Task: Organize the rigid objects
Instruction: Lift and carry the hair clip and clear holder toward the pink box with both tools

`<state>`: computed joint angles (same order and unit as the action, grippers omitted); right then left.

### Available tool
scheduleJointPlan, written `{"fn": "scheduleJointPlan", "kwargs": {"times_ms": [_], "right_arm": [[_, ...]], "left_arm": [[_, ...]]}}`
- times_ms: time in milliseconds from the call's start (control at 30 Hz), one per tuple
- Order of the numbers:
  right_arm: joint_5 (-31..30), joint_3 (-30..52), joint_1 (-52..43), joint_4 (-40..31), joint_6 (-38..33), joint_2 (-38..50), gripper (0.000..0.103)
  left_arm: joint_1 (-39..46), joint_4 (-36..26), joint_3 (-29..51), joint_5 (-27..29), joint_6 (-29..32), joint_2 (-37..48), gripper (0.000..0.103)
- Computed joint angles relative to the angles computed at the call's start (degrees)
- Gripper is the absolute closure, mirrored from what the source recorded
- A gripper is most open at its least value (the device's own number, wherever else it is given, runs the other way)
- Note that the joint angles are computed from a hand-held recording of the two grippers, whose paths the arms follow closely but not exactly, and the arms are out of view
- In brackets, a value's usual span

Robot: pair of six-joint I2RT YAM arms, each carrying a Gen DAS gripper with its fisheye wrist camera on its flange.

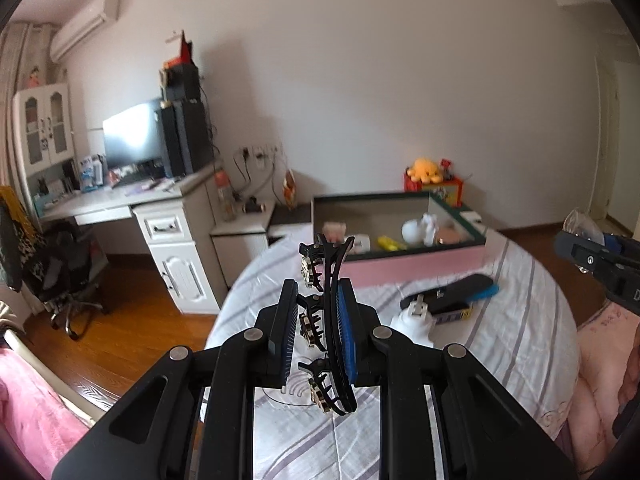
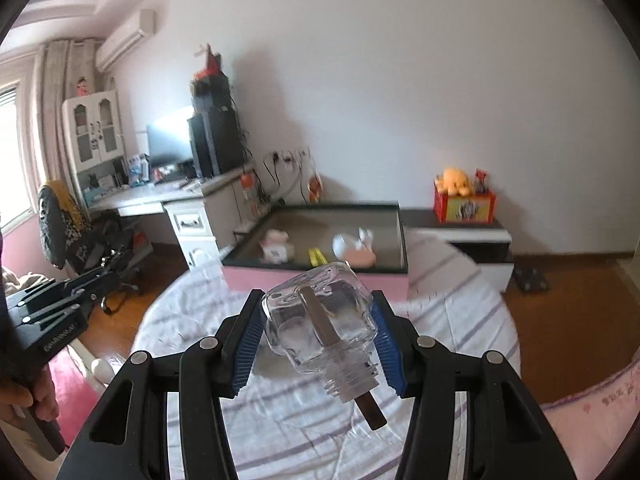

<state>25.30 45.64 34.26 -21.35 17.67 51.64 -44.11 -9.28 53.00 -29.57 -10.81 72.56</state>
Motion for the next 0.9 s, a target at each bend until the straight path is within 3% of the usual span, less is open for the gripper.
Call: {"fn": "scheduleJointPlan", "kwargs": {"times_ms": [233, 500, 700, 900], "right_arm": [[7.80, 3.63, 9.24, -2.05, -1.17, -0.73, 0.050], [9.87, 4.53, 12.11, -1.33, -3.50, -1.01, 0.055], [-1.35, 0.03, 1.12, 2.90, -2.75, 3.48, 0.056], [-1.43, -0.26, 1.17, 2.31, -2.75, 1.58, 0.055]], "left_arm": [[-3.65, -2.34, 0.26, -6.68, 1.64, -7.16, 0.084], [-6.39, -3.17, 1.09, -9.89, 2.61, -10.63, 0.084], [-3.59, -2.62, 0.70, -4.43, 1.17, -7.04, 0.084], [-3.07, -2.23, 2.07, -6.15, 1.55, -5.84, 0.084]]}}
